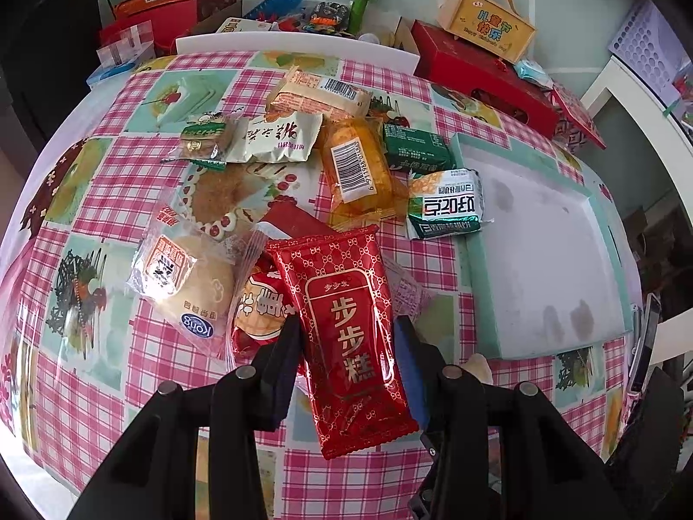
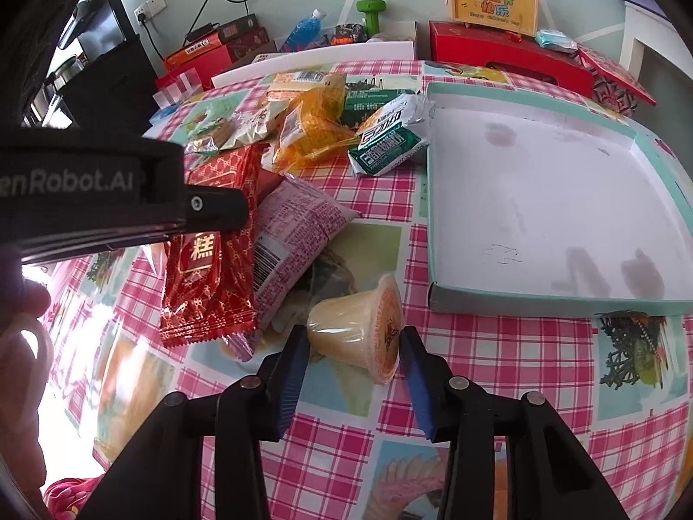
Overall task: Organize snacks
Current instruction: 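Lift the pudding cup with the right tool while the left lifts the red packet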
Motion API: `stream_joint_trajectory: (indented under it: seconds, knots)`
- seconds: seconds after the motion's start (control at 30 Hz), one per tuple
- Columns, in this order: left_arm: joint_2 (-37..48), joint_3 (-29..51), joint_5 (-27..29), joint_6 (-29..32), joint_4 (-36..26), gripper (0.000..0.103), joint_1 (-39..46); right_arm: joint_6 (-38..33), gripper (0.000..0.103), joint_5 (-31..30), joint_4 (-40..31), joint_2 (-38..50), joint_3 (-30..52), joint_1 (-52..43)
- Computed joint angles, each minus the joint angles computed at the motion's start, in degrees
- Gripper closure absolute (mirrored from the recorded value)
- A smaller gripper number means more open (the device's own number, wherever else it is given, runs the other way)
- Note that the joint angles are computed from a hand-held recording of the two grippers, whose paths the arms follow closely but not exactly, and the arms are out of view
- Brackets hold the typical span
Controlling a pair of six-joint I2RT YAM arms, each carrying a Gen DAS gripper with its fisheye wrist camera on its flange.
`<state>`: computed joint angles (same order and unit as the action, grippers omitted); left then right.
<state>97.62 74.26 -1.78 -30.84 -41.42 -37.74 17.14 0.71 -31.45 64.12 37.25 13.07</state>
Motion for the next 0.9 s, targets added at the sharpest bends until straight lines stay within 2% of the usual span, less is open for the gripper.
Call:
stream_joint_trajectory:
  seconds: [0.7,0.9]
  knots:
    - [-2.74,-0.57,0.46,0.02,1.62,0.059,0.85,-0.85,0.064,-2.45,0.21,-4.73,-1.1,-2.18]
    - [-2.42,-0.38,0.41,0.26,1.38,0.059,0.63,-0.78,0.062,0.59,-0.02,-2.58,-0.06,0.02]
